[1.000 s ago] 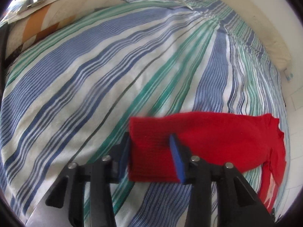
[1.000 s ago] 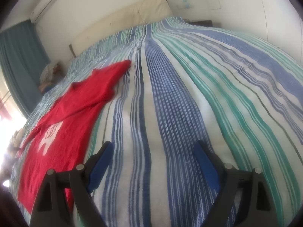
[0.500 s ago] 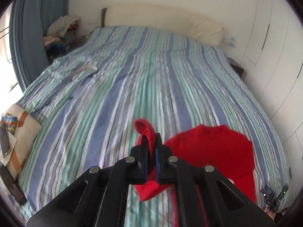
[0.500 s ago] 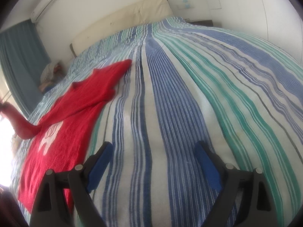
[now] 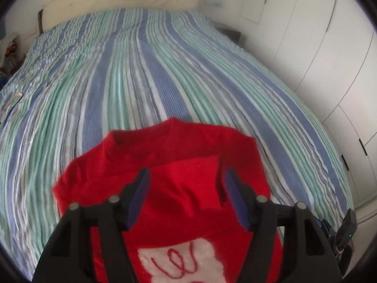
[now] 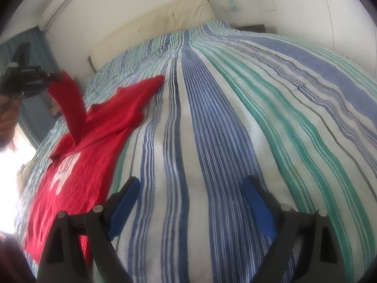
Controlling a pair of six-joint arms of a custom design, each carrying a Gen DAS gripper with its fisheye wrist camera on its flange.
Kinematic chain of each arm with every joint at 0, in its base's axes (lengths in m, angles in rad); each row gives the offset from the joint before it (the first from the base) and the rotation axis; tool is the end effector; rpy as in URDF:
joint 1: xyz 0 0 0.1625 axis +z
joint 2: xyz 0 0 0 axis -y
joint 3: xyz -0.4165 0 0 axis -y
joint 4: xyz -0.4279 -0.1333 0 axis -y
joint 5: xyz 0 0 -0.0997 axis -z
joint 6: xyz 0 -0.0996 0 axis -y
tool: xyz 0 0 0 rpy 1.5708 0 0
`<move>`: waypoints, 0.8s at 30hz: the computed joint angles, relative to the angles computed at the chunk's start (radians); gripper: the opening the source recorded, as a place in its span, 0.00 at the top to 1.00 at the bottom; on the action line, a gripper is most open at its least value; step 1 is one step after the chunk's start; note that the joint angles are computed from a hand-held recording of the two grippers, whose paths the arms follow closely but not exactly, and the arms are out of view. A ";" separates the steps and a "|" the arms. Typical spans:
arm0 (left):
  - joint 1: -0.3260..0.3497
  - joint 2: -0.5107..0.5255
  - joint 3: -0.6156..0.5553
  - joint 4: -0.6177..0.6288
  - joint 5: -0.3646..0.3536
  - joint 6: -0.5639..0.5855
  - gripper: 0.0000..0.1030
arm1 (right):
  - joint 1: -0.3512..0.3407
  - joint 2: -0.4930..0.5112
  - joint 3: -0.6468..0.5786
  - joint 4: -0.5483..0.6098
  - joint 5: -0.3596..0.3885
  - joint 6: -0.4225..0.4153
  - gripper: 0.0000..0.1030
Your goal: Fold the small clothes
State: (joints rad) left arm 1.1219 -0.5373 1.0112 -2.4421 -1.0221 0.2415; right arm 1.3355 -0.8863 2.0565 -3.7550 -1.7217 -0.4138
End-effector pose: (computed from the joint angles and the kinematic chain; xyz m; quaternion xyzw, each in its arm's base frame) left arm -0.2078 -0.8582 0.1406 0.2690 0.9061 -0.2165 0.2445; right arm -0.0170 -0.5785 0.1238 0.0412 -0.8715 0.4379 0.2169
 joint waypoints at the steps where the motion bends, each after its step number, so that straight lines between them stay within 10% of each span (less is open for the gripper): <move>1: 0.001 -0.015 0.040 -0.054 0.015 0.012 0.14 | 0.000 0.000 0.000 0.000 0.001 0.001 0.14; 15: 0.252 -0.255 0.388 -0.416 0.266 0.022 0.04 | 0.001 0.003 -0.005 0.002 -0.003 -0.005 0.13; 19: 0.335 -0.283 0.411 -0.444 0.058 -0.027 0.00 | 0.002 0.006 -0.005 -0.003 -0.002 -0.005 0.13; 24: 0.313 -0.269 0.422 -0.467 0.130 0.012 0.00 | 0.003 0.009 -0.006 -0.009 -0.004 -0.008 0.13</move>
State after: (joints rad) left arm 1.4352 -0.8059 1.4333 -2.9088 -0.8919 0.2535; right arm 1.3385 -0.8771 2.0510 -3.7641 -1.7261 -0.4222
